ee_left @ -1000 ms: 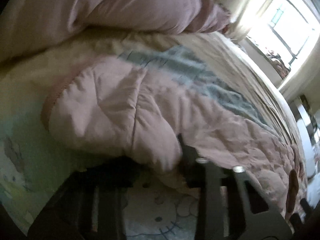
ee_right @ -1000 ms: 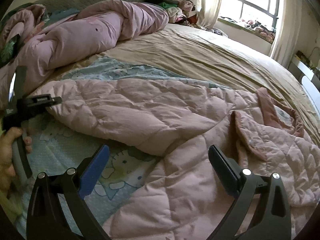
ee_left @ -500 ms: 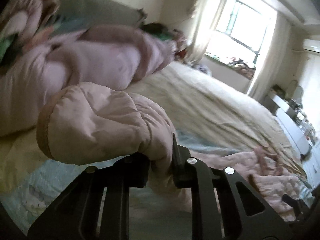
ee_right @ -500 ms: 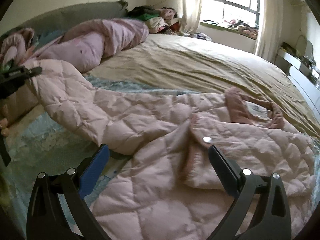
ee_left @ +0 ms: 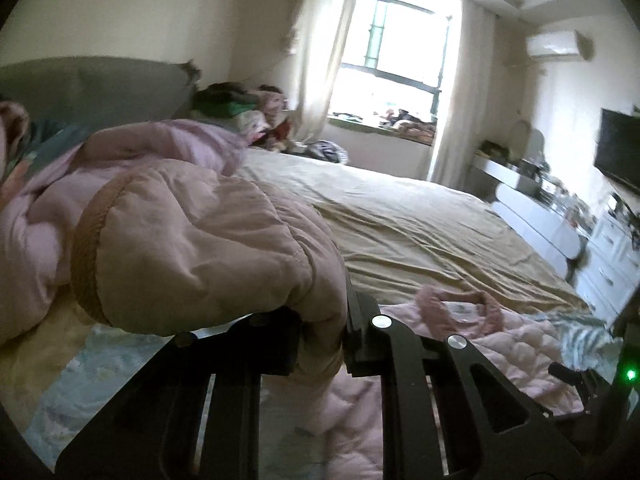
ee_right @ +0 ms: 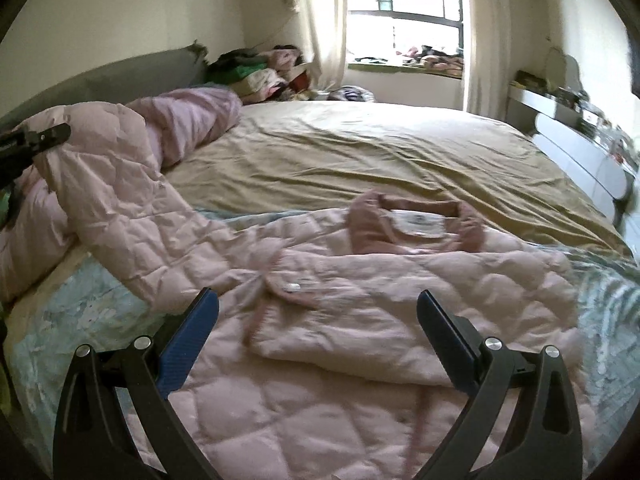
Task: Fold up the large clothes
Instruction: 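Grasp the sleeve cuff with the left tool and lift it, then fold the held sleeve across the jacket body and release it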
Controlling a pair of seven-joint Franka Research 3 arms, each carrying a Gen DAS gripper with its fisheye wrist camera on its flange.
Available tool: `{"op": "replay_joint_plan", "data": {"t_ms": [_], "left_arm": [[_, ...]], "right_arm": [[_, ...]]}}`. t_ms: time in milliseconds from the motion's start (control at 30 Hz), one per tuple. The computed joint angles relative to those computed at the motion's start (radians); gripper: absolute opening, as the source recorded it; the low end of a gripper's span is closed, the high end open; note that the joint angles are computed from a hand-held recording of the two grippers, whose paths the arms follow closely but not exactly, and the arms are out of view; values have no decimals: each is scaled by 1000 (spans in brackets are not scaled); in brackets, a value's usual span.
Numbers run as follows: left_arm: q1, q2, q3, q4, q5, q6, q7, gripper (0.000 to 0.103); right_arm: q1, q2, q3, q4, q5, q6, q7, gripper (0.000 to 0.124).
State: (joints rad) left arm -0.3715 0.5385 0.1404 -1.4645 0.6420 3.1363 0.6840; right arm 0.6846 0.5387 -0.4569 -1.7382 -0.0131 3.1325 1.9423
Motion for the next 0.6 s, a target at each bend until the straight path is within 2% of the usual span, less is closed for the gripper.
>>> {"op": "replay_joint_plan", "data": {"t_ms": [100,333,500,600], "left_arm": [[13,36,-62,59,-19,-22,56,9],[0,128,-162,196,-77,-94,180,9],[0,208,-245,294,-137,-139,317,9],[-5,235,-276,318,-172,-148,392,9]], "right_arm": [[16,-39,-44,-68,3,28,7,99],[59,-104,-144,-198,65,82,-23,99],[76,-129,-187,-256,135,104,-65,99],[81,-135,-204,-279,175,115,-93,99]]}}
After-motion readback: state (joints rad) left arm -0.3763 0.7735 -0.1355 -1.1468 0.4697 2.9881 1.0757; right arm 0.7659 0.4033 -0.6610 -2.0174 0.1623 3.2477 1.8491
